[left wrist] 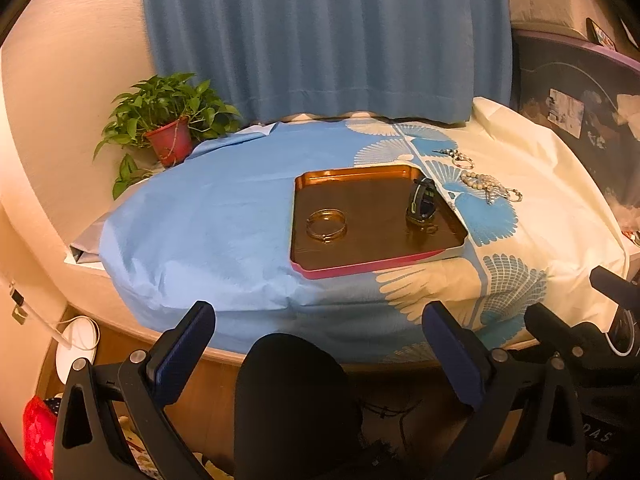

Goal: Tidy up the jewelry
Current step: 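Move both tools back toward the remaining beaded bracelets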

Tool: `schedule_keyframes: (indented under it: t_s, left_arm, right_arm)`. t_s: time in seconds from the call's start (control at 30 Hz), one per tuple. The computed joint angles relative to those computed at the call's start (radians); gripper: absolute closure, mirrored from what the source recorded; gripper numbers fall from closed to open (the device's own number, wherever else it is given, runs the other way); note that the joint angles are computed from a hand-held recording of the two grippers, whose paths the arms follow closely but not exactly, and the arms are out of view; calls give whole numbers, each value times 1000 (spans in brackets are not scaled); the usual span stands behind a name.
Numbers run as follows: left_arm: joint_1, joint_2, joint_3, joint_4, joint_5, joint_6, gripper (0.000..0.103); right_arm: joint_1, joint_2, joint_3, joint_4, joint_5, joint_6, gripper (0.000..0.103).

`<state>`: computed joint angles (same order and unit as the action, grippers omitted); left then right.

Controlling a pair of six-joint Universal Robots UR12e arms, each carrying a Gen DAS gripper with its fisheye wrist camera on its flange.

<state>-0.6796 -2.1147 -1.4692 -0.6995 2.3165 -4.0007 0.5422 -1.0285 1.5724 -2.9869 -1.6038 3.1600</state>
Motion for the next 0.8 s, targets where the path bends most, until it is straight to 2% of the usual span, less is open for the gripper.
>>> schedule_keyframes:
  t_s: [0.3, 0.5, 0.7, 0.8]
  left_arm:
    - [17, -43, 68, 4, -50, 69, 0]
    - [41, -89, 153, 1, -126, 120, 0]
    - [62, -182, 318, -37, -155, 216, 0]
    - [77, -238, 421, -73, -196, 246, 0]
  right_arm:
    - [-22, 16, -11, 13, 2, 35, 7]
    - [-53, 32, -31, 14, -29, 73, 7]
    - [-99, 59, -78, 46, -67, 134, 7]
    - [-126, 83, -118, 70, -80, 167, 7]
